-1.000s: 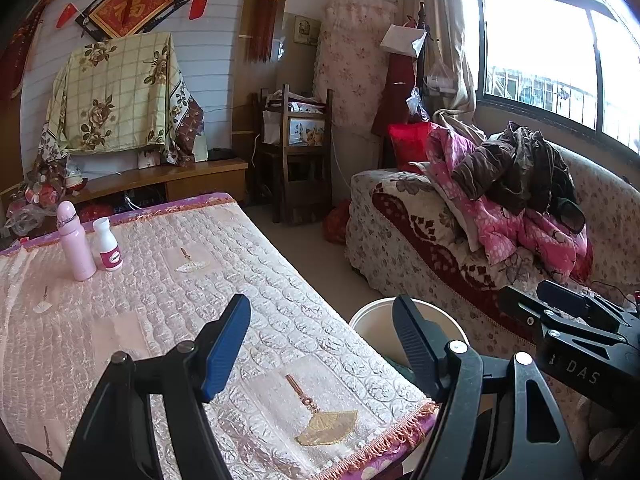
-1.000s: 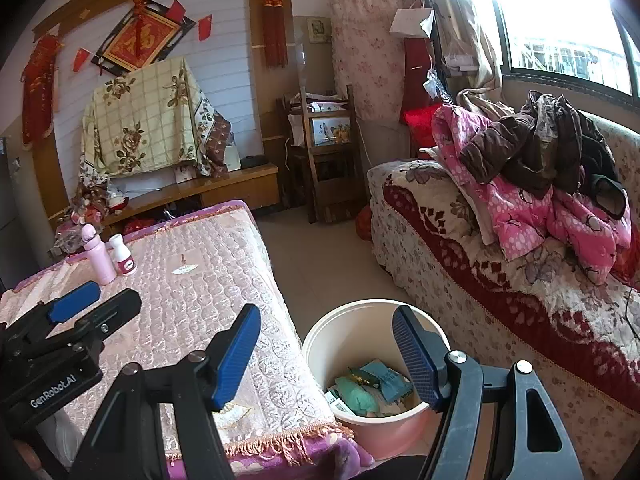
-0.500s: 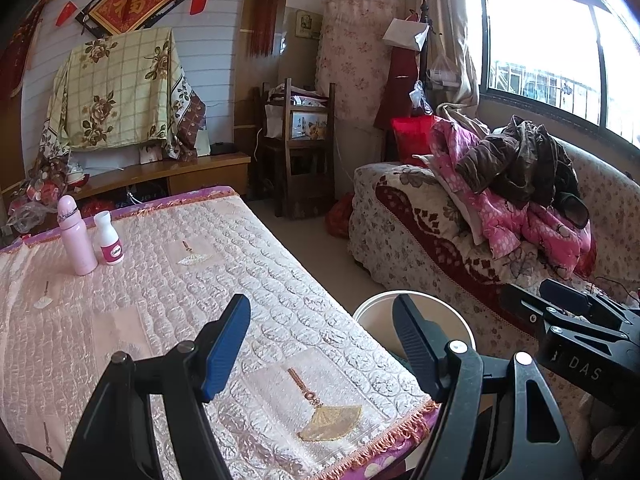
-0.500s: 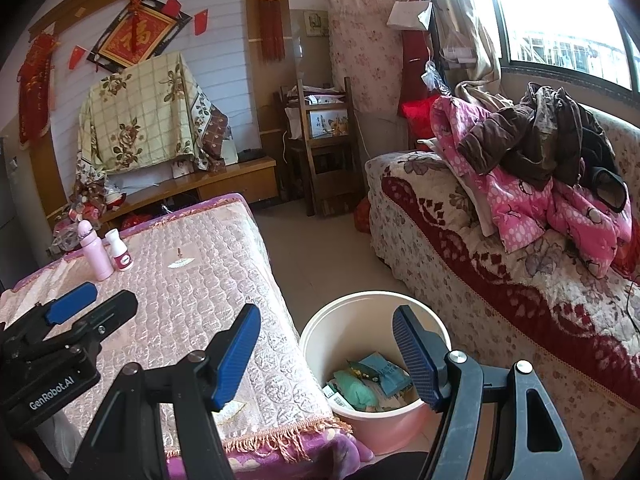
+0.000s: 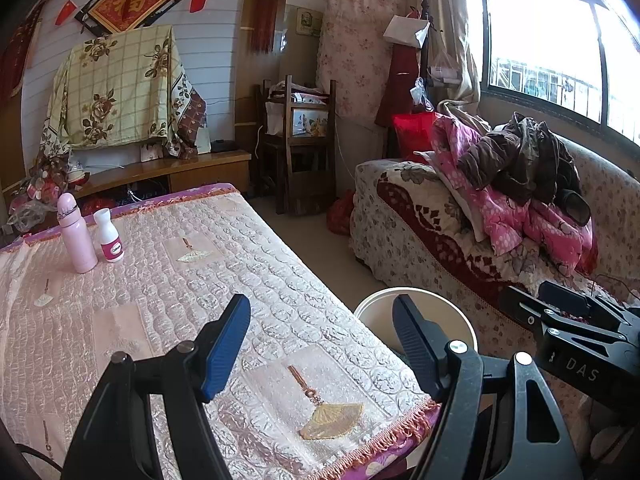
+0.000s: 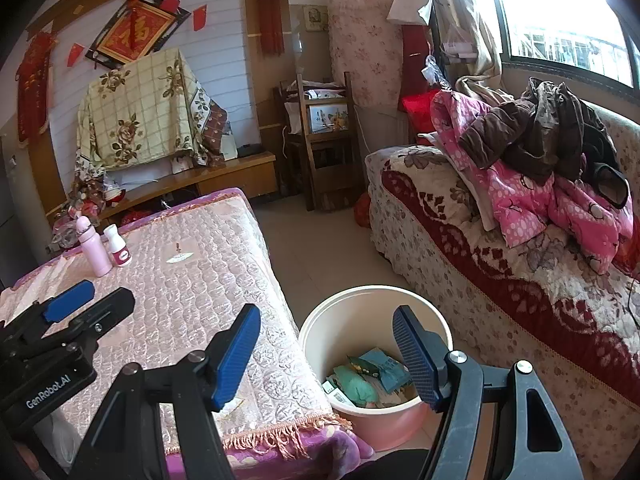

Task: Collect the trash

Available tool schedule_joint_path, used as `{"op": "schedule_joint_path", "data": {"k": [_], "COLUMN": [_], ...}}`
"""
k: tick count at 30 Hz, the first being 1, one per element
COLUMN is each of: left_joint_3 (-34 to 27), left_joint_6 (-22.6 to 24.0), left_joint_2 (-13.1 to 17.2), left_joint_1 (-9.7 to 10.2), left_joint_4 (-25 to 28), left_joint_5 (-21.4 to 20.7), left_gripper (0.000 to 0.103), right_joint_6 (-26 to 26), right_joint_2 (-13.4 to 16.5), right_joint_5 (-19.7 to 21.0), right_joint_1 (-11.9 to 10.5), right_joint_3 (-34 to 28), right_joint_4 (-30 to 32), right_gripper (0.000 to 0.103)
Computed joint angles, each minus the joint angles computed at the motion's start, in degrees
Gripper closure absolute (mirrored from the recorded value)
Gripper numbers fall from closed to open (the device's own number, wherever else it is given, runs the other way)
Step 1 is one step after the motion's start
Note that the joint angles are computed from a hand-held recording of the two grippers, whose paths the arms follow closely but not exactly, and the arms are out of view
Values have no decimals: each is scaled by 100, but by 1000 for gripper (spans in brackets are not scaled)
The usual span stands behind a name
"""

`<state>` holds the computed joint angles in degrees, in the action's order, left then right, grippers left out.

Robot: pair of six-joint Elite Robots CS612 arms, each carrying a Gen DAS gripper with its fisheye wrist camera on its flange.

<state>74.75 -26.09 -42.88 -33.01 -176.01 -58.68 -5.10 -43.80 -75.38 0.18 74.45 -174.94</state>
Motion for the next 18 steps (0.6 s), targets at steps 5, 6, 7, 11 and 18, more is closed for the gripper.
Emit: {"op": "schedule_joint_path", "data": {"k": [5, 6, 7, 11, 18], "left_joint_3": [-3, -3, -5, 2, 22], "left_joint_6": [-11, -16, -21, -56, 3], "left_joint_2": [10, 11, 12, 16, 30], "left_joint_1": [3, 5, 5, 18, 21], "left_joint_4": [27, 32, 38, 54, 42], "left_joint_5": [-26, -29, -29, -59, 4], "left_gripper": [29, 29, 29, 29, 29], "right_joint_6": [-2, -3, -4, -14, -22], "right_joint_2": [6, 8, 13, 27, 62], "right_joint_5": [-14, -16, -22, -31, -80], "right_joint_1": [-2, -2, -1, -1, 11], "right_joint_3": [-8, -8, -17, -34, -73], "right_joint_4": [48, 55, 70, 98, 203], "right_gripper": [31, 31, 31, 31, 31]}}
